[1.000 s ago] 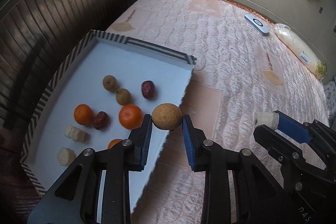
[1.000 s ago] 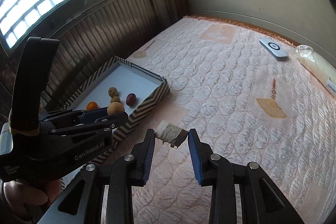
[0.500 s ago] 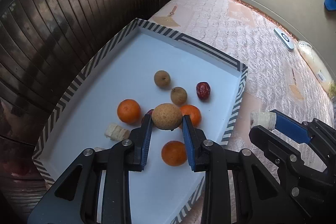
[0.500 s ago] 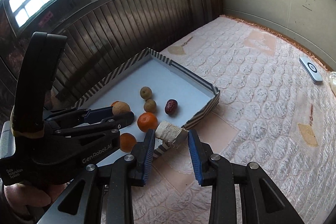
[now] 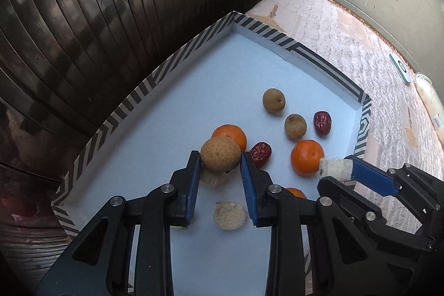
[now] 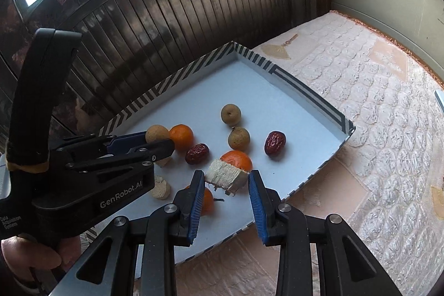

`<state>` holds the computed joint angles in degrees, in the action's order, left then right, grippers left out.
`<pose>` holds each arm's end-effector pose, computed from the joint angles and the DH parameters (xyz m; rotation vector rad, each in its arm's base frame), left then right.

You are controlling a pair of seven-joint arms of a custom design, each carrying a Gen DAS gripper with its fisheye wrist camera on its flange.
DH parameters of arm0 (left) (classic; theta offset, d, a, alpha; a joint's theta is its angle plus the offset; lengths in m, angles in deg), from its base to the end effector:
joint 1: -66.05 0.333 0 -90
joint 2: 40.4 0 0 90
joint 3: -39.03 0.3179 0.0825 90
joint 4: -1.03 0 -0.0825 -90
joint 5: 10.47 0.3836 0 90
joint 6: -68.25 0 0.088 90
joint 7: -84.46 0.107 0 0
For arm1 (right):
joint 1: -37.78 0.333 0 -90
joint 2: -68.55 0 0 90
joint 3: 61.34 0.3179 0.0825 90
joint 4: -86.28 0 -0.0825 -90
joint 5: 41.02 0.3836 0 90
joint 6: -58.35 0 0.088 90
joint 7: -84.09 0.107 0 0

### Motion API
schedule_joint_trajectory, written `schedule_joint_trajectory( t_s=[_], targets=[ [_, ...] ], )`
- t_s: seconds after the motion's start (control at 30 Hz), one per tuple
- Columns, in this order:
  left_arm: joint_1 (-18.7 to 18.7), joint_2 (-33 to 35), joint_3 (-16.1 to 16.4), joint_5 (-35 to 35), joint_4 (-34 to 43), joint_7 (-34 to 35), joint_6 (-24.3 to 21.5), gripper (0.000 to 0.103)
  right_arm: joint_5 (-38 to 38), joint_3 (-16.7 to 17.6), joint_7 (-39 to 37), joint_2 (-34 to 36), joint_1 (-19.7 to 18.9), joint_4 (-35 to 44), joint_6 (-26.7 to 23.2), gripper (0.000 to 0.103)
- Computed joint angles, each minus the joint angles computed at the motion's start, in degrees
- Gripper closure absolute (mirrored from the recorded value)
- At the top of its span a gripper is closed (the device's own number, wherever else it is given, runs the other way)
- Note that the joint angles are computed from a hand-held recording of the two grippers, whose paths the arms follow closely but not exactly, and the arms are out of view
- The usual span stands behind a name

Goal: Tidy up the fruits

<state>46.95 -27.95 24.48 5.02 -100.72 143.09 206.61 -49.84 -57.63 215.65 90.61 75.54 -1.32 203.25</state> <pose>0.5535 -0.3522 0.4863 -1.8093 2.1804 -0.5513 0.5422 0.4711 0.5091 -1.8608 1.7110 -0.1824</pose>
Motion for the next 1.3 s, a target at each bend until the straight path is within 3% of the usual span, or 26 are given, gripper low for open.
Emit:
schedule_joint_trajectory(
  t_s=[0.27,0.53,0.63,0.77,0.97,1.3],
  targets=[
    [0.2,-0.5,0.0,-0.3,-1.0,-0.4,1.3,0.075,2.9,1.1,-4.1,2.0,-0.3,1.8,-0.7,0.072],
    [-0.1,0.2,0.2,0.2,0.5,-2.1,-0.4,0.073,2.7,0.1,-2.1,1.1,0.2,-0.1,0.4,0.068],
    [-0.2,0.1,0.2,0.4,0.5,-2.8,-0.3,0.062,2.4,0.1,-1.7,0.4,0.1,-1.0,0.8,0.068],
    [-0.8,-0.9,0.4,3.0,-0.2,-4.4,0.4,0.061,1.1,-0.2,-0.6,-0.9,0.4,-2.2,1.2,0.068],
    [-1.7,-2.5,0.4,6.6,-0.6,-6.9,0.2,0.061,-3.8,-1.2,5.3,-3.9,1.4,-5.3,2.3,0.067],
    [-2.2,-6.8,0.0,12.6,-3.5,-11.5,0.3,0.061,-13.7,-1.0,16.6,-6.8,1.9,-6.4,-0.7,0.059]
  ],
)
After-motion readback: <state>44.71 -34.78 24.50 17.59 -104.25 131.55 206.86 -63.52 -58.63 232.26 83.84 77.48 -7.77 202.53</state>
